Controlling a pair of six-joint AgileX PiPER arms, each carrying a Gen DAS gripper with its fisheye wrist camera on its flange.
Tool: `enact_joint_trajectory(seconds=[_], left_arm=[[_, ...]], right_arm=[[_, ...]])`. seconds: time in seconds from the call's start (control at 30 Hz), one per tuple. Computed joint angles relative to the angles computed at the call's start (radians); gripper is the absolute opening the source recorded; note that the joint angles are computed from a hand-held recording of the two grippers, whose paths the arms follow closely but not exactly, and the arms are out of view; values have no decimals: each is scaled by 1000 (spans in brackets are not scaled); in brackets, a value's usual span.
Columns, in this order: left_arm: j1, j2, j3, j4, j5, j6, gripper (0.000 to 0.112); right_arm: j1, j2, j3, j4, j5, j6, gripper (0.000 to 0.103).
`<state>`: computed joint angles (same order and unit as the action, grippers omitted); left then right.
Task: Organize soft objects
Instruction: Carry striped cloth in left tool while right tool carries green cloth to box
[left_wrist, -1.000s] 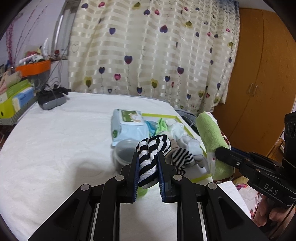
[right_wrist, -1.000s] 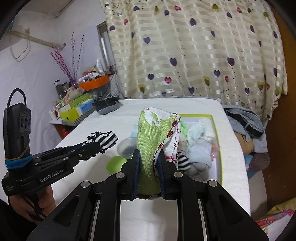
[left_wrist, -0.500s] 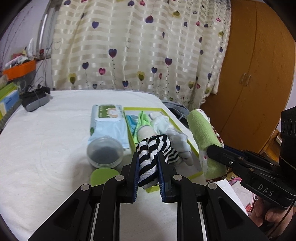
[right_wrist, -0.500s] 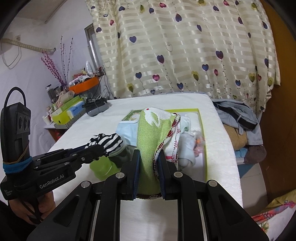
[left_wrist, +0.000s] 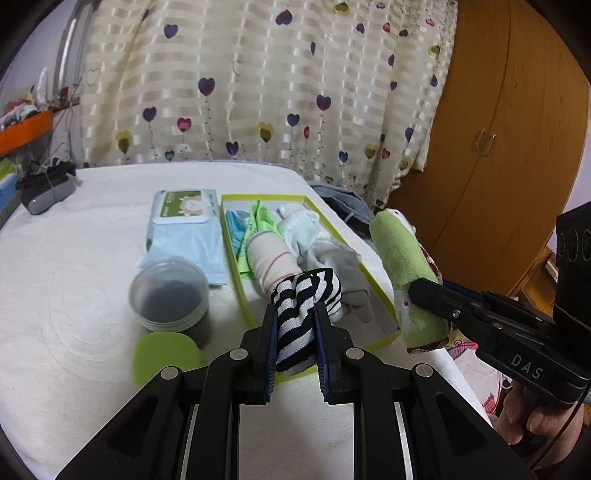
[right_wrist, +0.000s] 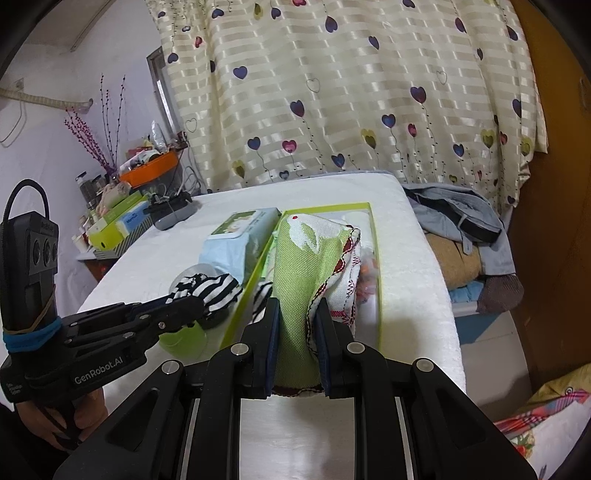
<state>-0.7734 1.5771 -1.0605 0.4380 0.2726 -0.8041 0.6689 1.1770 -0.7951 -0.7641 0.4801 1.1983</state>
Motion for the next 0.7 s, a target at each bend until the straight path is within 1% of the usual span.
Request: enact_joint_trajectory(seconds=[0.23, 0.37, 0.5, 0.67, 0.7], left_arm=[[-4, 61, -41, -122, -2, 122, 16], [5, 100, -72, -279, -3, 278, 16], [7, 137, -101, -363, 6, 365, 16], [14, 181, -136, -451, 28, 448, 16], [16, 195, -147, -441, 34, 438, 16]], right_arm=[[-52, 23, 4, 76, -46, -90, 19], [-86, 36, 3, 120, -70, -145, 19], [-114, 49, 6, 163, -91, -192, 19], [-151, 62, 10, 232, -120, -272, 19], [-157, 66, 6, 247, -123, -290, 19]])
